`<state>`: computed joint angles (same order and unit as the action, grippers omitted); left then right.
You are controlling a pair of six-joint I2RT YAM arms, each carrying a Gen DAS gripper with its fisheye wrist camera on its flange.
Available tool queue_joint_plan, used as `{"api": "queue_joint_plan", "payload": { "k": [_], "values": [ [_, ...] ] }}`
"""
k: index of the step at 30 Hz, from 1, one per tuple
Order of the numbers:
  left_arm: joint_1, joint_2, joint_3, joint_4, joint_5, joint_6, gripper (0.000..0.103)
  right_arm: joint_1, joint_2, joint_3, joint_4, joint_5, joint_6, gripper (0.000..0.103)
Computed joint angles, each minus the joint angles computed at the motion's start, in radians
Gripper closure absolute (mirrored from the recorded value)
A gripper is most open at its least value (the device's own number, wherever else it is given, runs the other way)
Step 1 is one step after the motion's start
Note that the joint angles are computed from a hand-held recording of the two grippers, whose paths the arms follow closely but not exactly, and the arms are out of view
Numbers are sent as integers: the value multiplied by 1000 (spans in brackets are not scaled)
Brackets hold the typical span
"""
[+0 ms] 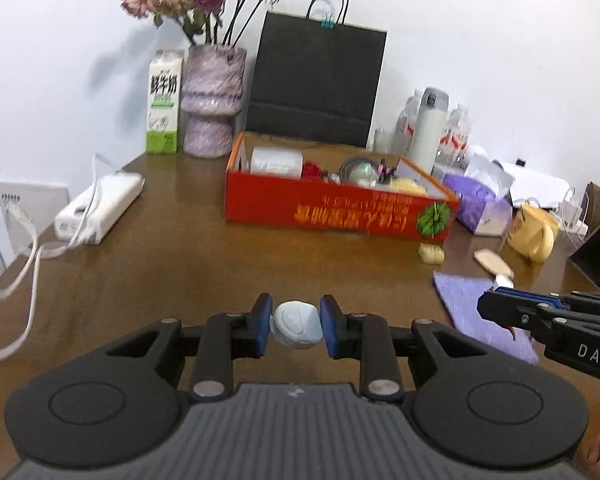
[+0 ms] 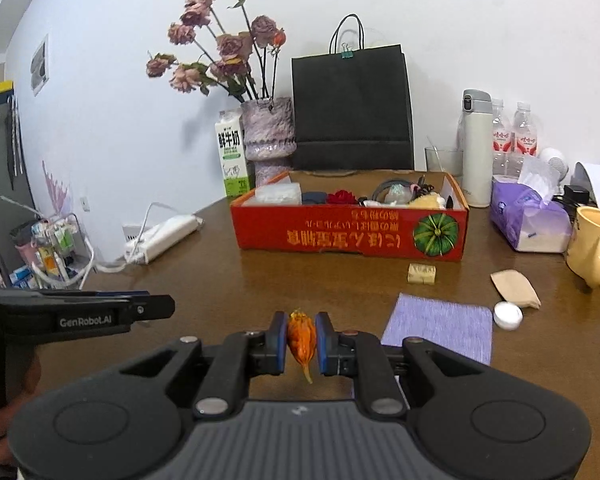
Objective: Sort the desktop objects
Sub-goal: 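Carry the white puck and orange toy into the box, opening both tools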
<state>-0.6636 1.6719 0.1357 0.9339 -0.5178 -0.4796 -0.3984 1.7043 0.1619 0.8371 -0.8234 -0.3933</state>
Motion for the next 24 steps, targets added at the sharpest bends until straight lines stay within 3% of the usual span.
{"api": "queue_joint_plan", "payload": {
  "k": [3, 7, 10, 14, 17, 20, 24],
  "values": [
    [99, -34, 70, -44, 95, 79, 76, 47, -11, 103, -67, 7, 75, 89],
    [251, -48, 264, -207, 277, 170, 76, 113, 3, 298, -181, 41, 154, 89],
    [346, 34, 516, -389, 396, 226, 76, 171, 70, 511, -303, 90, 168, 89],
    [423, 264, 933, -668, 542, 217, 76, 228, 288, 940, -605, 125, 196, 89],
    [445, 457, 1251, -882, 598, 242, 76, 272, 492, 1285, -802, 195, 256, 89],
    [442, 630, 1529, -1076, 570, 269, 76, 316, 689, 1610, -992, 291, 281, 89],
    [432, 733, 1661, -1153, 502, 300, 75, 346, 893, 1915, -1187, 322, 288, 89]
  ]
}}
